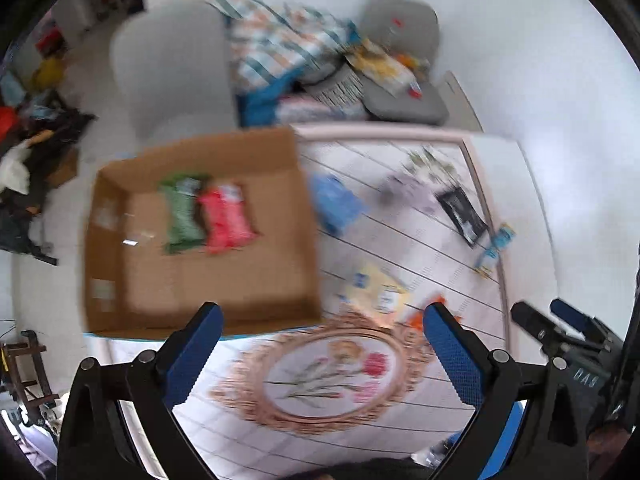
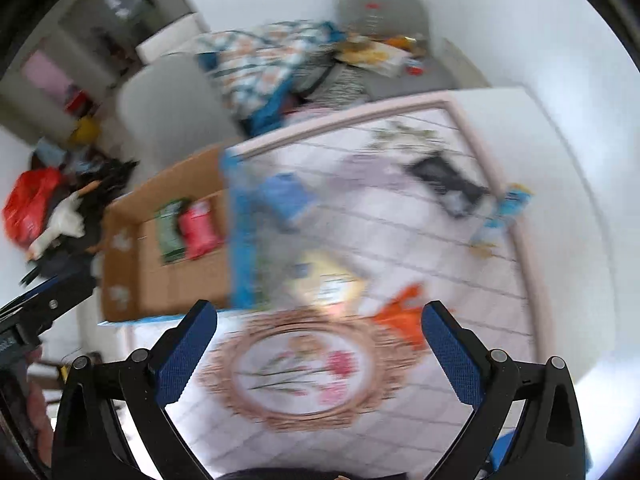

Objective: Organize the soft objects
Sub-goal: 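Grasp the yellow Vinda tissue pack with the left tool while the right grasps the black pack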

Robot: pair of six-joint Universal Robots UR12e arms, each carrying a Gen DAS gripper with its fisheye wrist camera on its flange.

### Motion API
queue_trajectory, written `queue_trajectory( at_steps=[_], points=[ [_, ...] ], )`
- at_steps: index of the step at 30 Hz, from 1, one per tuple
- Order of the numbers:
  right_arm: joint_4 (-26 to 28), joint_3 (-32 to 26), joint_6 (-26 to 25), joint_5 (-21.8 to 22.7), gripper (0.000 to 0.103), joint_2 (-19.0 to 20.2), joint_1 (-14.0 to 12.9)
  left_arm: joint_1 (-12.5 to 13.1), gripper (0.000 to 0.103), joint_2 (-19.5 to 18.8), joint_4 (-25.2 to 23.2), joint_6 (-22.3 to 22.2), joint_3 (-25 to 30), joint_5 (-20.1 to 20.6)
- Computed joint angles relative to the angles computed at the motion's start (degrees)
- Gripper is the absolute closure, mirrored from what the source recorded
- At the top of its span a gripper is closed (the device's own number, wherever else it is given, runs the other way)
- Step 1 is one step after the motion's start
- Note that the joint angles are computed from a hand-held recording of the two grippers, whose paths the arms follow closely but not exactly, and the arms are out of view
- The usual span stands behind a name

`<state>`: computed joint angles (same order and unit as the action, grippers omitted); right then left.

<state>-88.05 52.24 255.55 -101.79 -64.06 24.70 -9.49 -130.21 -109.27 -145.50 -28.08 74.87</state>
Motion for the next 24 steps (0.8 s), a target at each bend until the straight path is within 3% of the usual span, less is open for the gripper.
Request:
queue_trajectory(
  at_steps=[5, 11, 16, 21, 22, 24],
  points=[
    [-2.12, 14.08, -1.16, 2.50, 0.000, -8.52, -4.16, -4.42, 0.001, -1.57, -8.18, -4.71, -1.79, 3.20],
    [-6.96, 24.95, -8.93, 7.25, 0.000, -13.56, -8.77, -6.50, 0.001, -1.94, -9.35, -19.47, -7.79, 4.88],
    [-8.79, 27.99, -20.15, 10.12, 0.000, -12.66, -12.27, -7.82, 0.001, -2.69, -6.49, -30.48, -11.59, 8.94],
    [-8.46, 27.91, -29.31, 14.30, 0.000, -8.96, -15.82, -8.68, 0.001, -5.28, -7.59, -35.71, -9.81, 12.10],
    [-8.48, 27.86, -30.23, 14.77, 0.000, -8.27, -16.35, -8.89, 0.005, -5.61, -7.35, -36.01, -9.66, 12.90],
    [-8.19, 27.44, -31.73, 15.17, 0.000, -6.70, -17.32, -9.23, 0.024, -5.68, -6.59, -36.02, -10.02, 14.14]
  ],
)
